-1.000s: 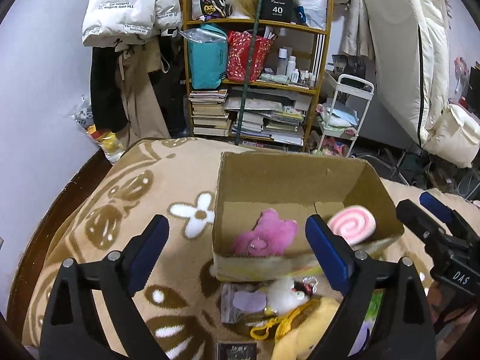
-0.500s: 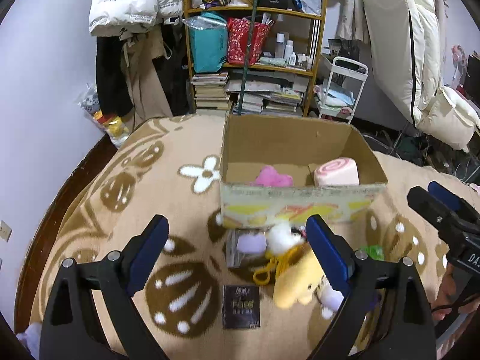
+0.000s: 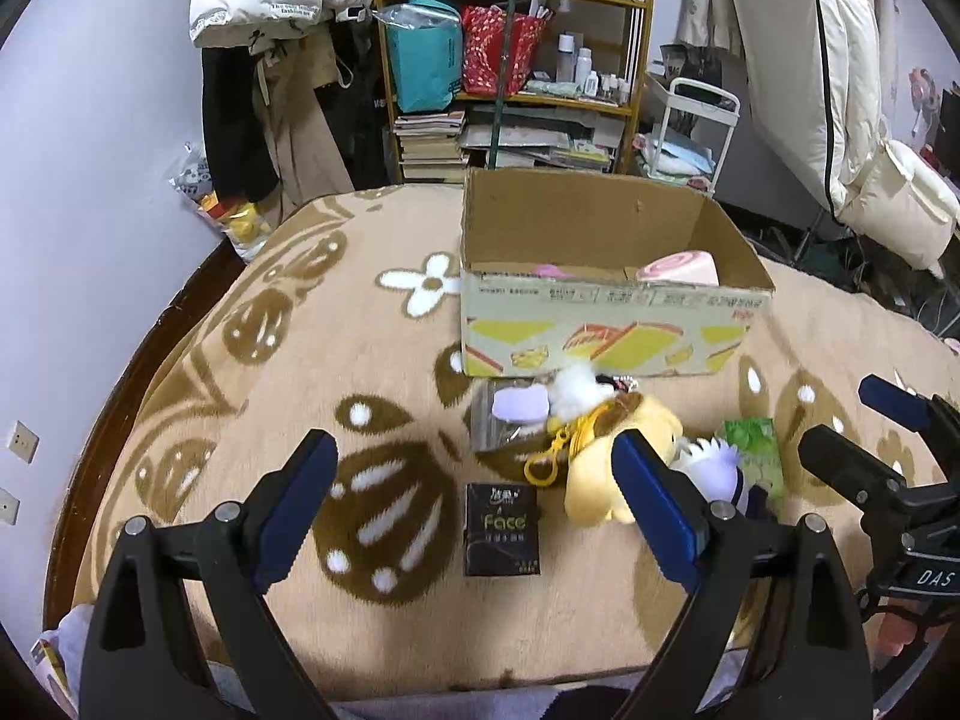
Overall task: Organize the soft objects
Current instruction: 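Withdraw both tools and move them toward the black tissue pack and doll, then grasp black Face tissue pack with left tool while right tool grasps white-haired doll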
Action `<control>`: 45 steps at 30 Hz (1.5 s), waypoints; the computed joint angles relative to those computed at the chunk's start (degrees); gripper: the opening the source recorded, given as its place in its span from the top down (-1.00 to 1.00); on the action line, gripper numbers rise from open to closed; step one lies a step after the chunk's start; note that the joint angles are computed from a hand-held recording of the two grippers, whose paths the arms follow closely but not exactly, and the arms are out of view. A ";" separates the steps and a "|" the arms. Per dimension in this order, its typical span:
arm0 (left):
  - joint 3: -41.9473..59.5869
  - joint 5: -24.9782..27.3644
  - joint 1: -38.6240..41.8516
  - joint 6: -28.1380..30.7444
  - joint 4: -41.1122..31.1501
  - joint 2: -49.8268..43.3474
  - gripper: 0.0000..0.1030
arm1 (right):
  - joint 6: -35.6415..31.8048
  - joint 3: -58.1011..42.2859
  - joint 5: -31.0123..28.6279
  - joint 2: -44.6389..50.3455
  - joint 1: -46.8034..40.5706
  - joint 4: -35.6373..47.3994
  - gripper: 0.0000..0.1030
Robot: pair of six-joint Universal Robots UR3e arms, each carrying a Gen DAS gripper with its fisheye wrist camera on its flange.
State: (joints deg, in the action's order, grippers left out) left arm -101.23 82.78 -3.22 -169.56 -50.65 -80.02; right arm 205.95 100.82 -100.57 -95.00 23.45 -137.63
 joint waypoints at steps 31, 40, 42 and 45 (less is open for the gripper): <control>9.23 1.91 -1.17 -3.76 -11.68 -17.58 -0.78 | -2.63 -8.60 9.16 11.66 -2.81 15.44 -1.00; 11.60 3.27 -2.37 -3.15 -13.41 -21.70 -0.78 | -4.07 -13.98 8.65 17.58 -2.05 21.95 -0.81; 12.22 4.07 -2.97 -3.04 -13.58 -22.73 -0.78 | -3.81 -14.13 8.26 18.01 -1.93 21.65 -0.80; 12.91 4.96 -3.70 -2.85 -13.64 -24.19 -0.78 | -3.47 -15.06 7.12 19.19 -1.27 21.51 -0.76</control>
State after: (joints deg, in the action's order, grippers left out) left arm -88.32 87.74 -6.93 -172.41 -64.29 -104.21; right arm 202.48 85.76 -93.45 -75.81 22.18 -116.11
